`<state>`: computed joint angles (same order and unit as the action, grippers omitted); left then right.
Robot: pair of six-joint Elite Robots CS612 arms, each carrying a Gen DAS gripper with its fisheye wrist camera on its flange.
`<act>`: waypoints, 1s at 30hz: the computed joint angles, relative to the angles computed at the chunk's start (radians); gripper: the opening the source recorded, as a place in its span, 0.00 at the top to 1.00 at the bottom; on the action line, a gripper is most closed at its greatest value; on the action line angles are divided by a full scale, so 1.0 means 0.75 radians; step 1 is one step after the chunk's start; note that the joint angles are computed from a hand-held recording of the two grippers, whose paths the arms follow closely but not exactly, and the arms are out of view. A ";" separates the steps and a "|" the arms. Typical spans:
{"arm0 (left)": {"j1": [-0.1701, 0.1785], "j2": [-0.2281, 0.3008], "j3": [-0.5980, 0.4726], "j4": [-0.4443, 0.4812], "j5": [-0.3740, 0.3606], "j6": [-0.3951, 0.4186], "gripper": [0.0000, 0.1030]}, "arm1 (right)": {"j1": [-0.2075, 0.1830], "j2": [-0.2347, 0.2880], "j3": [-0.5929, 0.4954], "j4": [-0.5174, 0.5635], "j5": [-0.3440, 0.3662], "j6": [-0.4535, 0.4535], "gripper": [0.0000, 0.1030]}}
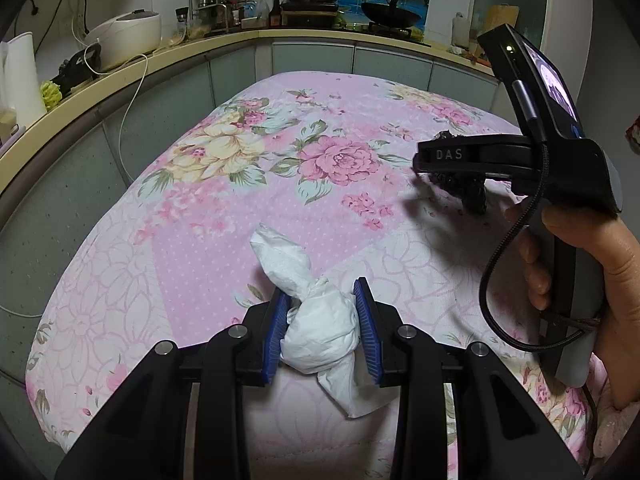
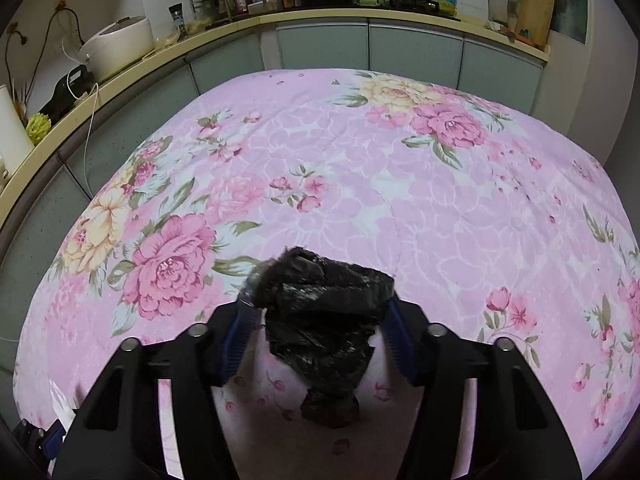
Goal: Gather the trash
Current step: 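Grasp the white plastic bag with left tool while right tool grasps black bag, then carry the white bag and black bag over the red wastebasket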
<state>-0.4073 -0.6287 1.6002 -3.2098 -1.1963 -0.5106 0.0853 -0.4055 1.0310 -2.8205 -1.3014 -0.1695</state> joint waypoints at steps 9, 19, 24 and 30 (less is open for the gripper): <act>0.000 0.002 0.000 0.004 0.011 -0.003 0.69 | -0.024 -0.042 0.069 -0.033 0.061 0.016 0.60; -0.018 -0.006 -0.002 0.025 0.037 0.012 0.69 | -0.094 -0.152 0.267 -0.187 0.094 0.067 0.60; -0.037 -0.006 -0.020 0.026 0.030 0.048 0.69 | -0.144 -0.213 0.380 -0.268 0.111 0.115 0.60; -0.068 -0.002 -0.052 0.004 0.017 0.135 0.69 | -0.194 -0.275 0.505 -0.395 0.087 0.165 0.60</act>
<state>-0.4585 -0.6304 1.5610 -3.2069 -1.1833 -0.4090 -0.0604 -0.6115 1.4097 -3.1168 -1.2362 -0.0454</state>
